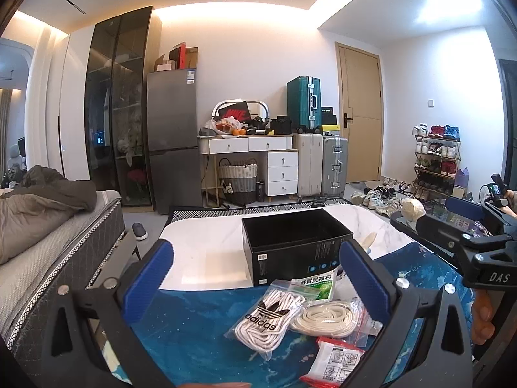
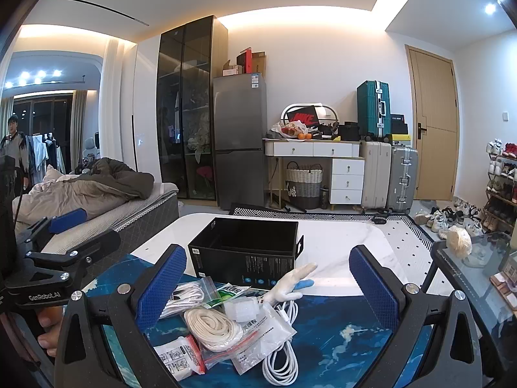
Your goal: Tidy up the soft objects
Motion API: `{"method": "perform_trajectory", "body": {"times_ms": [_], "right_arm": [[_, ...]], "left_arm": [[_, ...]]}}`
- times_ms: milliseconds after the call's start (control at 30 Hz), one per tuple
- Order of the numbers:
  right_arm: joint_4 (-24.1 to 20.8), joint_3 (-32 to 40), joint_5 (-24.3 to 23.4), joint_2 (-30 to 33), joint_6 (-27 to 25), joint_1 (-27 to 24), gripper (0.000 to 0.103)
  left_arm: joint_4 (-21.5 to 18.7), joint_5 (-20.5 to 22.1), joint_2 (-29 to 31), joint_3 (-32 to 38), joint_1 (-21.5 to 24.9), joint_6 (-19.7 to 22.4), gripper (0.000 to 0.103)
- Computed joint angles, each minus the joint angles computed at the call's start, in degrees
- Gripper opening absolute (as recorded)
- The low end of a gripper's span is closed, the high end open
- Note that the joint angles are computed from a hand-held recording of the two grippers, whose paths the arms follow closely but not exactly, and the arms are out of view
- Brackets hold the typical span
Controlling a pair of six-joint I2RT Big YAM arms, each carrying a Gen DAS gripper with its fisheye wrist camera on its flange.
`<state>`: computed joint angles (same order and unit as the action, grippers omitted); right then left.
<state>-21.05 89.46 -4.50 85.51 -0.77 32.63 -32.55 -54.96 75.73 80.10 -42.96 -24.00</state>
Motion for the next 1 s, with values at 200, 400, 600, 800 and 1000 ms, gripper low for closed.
{"method": "perform_trajectory", "body": {"times_ms": [200, 400, 600, 800, 1000], "right_arm": [[-0.4, 0.7, -0.1, 0.3, 0.2, -0.1, 0.103], [-0.1, 1.0, -0.1, 0.8, 0.0, -0.1, 0.102], [0.1, 0.3, 0.1, 0.2, 0.2, 0.2, 0.102], [0.0, 0.4, 0.1, 0.2, 0.1, 0.1, 0.102], [0.0, 0.4, -0.1, 0.2, 0.1, 0.1, 0.103]], "left_arm": [[-1.8, 0.6, 0.1, 0.7, 0.3, -1.3, 0.103], [-2.5, 0.5, 0.1, 0.6, 0.7, -2.6, 0.103], [-2.0, 0.1, 0.0, 0.4, 0.5, -1.7, 0.103], [-2.0, -0.2, -0.1, 0.3, 0.3, -1.6, 0.103], [-2.1, -0.4, 0.0, 0.4, 0.2, -1.2, 0.103]]}}
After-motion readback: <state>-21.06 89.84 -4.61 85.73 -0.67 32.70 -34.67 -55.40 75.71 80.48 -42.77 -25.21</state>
